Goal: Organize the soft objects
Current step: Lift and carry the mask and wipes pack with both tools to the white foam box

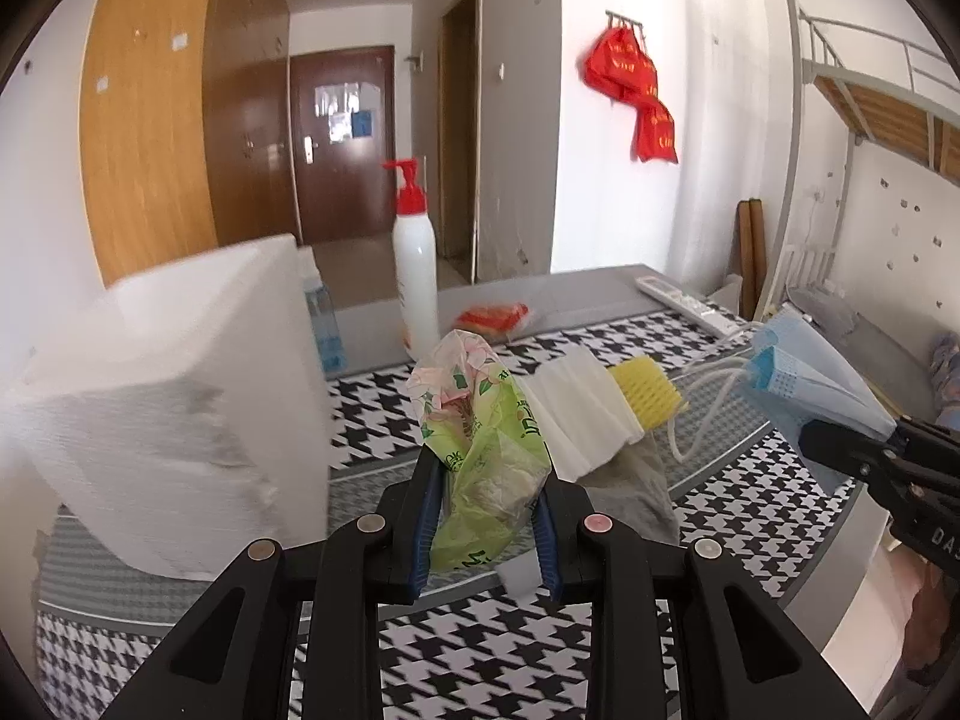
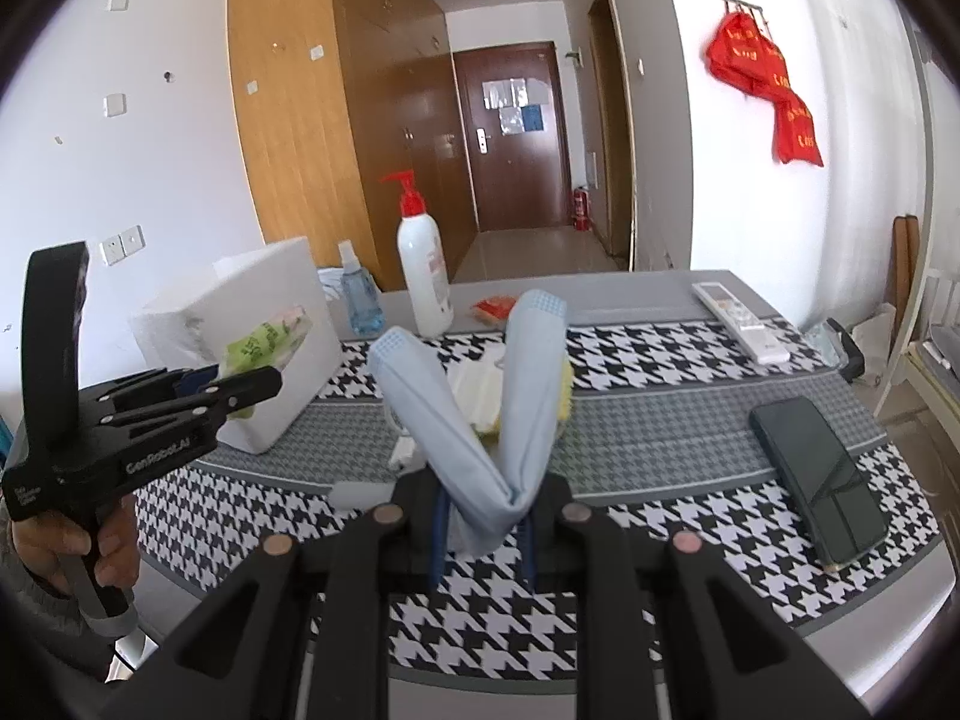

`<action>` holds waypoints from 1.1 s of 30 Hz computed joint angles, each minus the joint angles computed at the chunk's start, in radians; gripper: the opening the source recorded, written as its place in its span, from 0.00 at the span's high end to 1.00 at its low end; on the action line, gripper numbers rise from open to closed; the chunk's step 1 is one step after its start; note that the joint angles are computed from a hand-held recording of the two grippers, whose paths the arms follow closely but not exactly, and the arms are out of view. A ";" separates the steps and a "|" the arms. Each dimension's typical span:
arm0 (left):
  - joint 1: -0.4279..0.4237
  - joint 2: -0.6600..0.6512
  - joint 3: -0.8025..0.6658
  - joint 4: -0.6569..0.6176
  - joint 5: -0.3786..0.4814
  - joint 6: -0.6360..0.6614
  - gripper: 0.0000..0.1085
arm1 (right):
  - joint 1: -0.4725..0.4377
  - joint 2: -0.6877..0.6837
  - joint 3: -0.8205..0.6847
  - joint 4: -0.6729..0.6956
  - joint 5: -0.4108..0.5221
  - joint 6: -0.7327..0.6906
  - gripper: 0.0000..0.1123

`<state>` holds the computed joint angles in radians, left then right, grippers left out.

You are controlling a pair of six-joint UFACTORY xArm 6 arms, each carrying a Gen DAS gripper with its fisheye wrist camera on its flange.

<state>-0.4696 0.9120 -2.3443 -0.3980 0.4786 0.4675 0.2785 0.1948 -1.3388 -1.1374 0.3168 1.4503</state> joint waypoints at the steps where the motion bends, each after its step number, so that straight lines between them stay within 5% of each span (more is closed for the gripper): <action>1: 0.002 -0.022 0.035 -0.018 -0.016 0.018 0.73 | 0.003 0.003 -0.007 -0.004 -0.001 0.003 0.80; 16: 0.016 -0.214 0.312 -0.240 -0.203 0.242 0.73 | 0.043 0.079 -0.146 -0.007 -0.011 -0.060 0.80; 33: 0.058 -0.296 0.423 -0.316 -0.338 0.300 0.73 | 0.079 0.192 -0.329 0.037 -0.071 -0.188 0.80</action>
